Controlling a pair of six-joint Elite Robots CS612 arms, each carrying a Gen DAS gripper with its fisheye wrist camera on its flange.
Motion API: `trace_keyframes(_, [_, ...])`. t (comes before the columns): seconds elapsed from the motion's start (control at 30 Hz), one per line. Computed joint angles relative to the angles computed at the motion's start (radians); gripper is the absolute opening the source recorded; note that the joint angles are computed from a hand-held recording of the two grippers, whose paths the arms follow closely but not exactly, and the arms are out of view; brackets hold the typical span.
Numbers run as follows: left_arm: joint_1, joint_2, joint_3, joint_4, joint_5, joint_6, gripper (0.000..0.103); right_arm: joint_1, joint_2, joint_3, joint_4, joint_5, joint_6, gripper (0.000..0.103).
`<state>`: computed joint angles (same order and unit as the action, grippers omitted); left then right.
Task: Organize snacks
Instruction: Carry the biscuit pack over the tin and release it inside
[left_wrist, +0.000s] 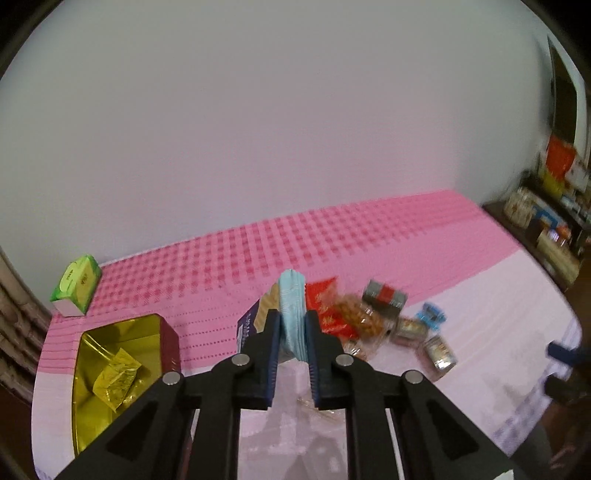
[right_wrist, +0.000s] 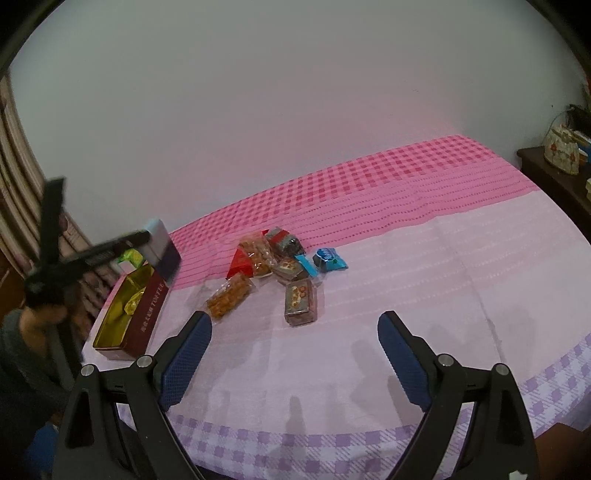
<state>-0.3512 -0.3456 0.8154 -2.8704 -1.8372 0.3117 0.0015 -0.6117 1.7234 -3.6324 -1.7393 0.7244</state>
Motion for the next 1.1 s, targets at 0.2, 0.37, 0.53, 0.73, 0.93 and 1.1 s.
trace_keyframes(0.2, [0.026,-0.05,0.045,-0.058,-0.05,-0.073,0.014,0.003,-0.001,-0.003,0.007,-0.001,-0.005,0.091])
trace_keyframes(0.37, [0.047,-0.068,0.052,-0.096,-0.036,-0.107,0.013,0.007,-0.003,-0.002,0.004,-0.002,-0.013,0.091])
trace_keyframes(0.53, [0.069,-0.062,0.013,-0.091,0.006,-0.148,0.013,0.01,-0.007,0.003,-0.009,-0.003,-0.016,0.092])
trace_keyframes(0.73, [0.086,-0.023,-0.071,-0.037,0.058,-0.186,0.014,0.014,-0.007,0.001,-0.013,-0.009,-0.021,0.092])
trace_keyframes(0.93, [0.1,0.043,-0.189,0.046,0.095,-0.273,0.014,0.012,-0.003,-0.005,0.008,-0.002,-0.016,0.092])
trace_keyframes(1.1, [0.104,0.093,-0.267,0.114,0.13,-0.284,0.014,0.01,0.002,-0.013,0.026,-0.002,-0.015,0.092])
